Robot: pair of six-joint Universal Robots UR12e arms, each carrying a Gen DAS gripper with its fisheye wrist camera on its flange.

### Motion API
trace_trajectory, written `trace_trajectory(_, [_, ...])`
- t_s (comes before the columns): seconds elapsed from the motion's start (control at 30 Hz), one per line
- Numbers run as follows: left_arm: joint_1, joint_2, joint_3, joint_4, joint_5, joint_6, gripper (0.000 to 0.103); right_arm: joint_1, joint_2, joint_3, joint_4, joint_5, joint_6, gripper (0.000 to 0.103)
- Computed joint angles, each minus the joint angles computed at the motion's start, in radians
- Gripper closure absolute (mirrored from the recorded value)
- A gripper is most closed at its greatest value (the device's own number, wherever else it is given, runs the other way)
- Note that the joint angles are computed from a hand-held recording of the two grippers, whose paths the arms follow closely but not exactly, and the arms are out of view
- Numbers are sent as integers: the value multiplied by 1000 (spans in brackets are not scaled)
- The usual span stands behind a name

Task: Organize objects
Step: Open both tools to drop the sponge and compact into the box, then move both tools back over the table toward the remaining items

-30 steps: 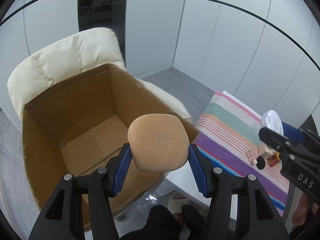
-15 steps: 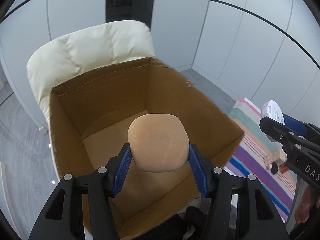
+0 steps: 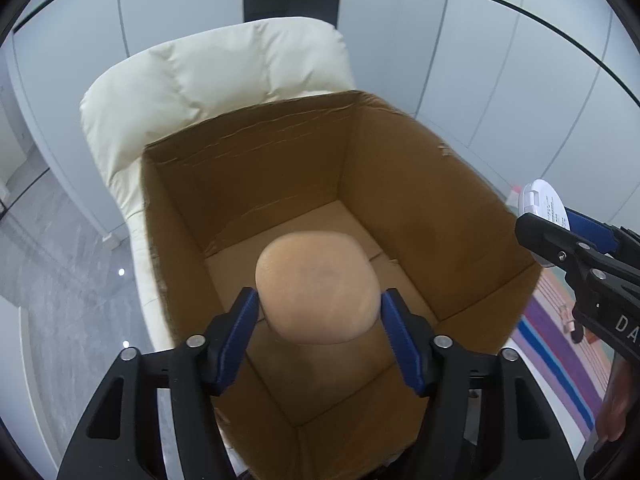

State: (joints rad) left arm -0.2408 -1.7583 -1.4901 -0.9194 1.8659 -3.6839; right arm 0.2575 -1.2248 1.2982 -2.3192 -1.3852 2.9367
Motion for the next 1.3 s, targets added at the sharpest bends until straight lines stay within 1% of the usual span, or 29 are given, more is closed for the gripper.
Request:
trace_trajectory(0.07, [5,9,-12,10,5,-14,29,5,11,-13,13,-2,0,43])
trace_trajectory(0.13, [8,17,-22,20,16,-20,12,6,19,-24,30,6,10,43])
trace_trajectory(0.2, [0,20,-27,28,66,-21,4,7,24,-30,35,13,19,42])
trace_trajectory(0.23, [-4,21,-30,38,89,-17,2,8,26,-31,32,11,19,39])
trace_trajectory(0.27, [-5,22,-33,45,97,-11,1,10,26,-31,25,6,19,37])
trace_trajectory(0.33, [-5,25,-37,55,94,0,1,15,25,-24,-1,-13,19,26])
trace_trajectory(0.43, [1,27,-44,68,71,-9,1,17,22,-19,-14,-28,13,21])
trace_trajectory(0.5, [7,28,-46,72,49,-14,1,16,21,-19,-14,-24,11,20])
trace_trajectory(0.53, [9,25,-41,64,43,-10,1,16,21,-18,-15,-27,13,16])
trace_trajectory(0.6, [8,22,-36,64,52,-1,1,15,17,-12,-24,-39,25,8])
trace_trajectory(0.7, [7,19,-27,67,59,-10,1,7,9,-1,-36,-30,24,4])
trace_trajectory(0.83, [5,7,-16,76,50,7,0,-2,0,17,-80,-73,49,2])
trace_trajectory(0.9, [1,-2,-4,63,45,13,0,-12,-3,18,-63,-73,77,0])
trace_trajectory(0.97, [-4,-9,4,70,41,13,0,-22,-7,20,-50,-67,94,0])
trace_trajectory(1.1, [-21,-27,25,79,49,39,0,-40,-15,31,-63,-88,118,0])
trace_trajectory(1.3, [-35,-52,60,58,28,43,0,-67,-29,51,-69,-103,147,0])
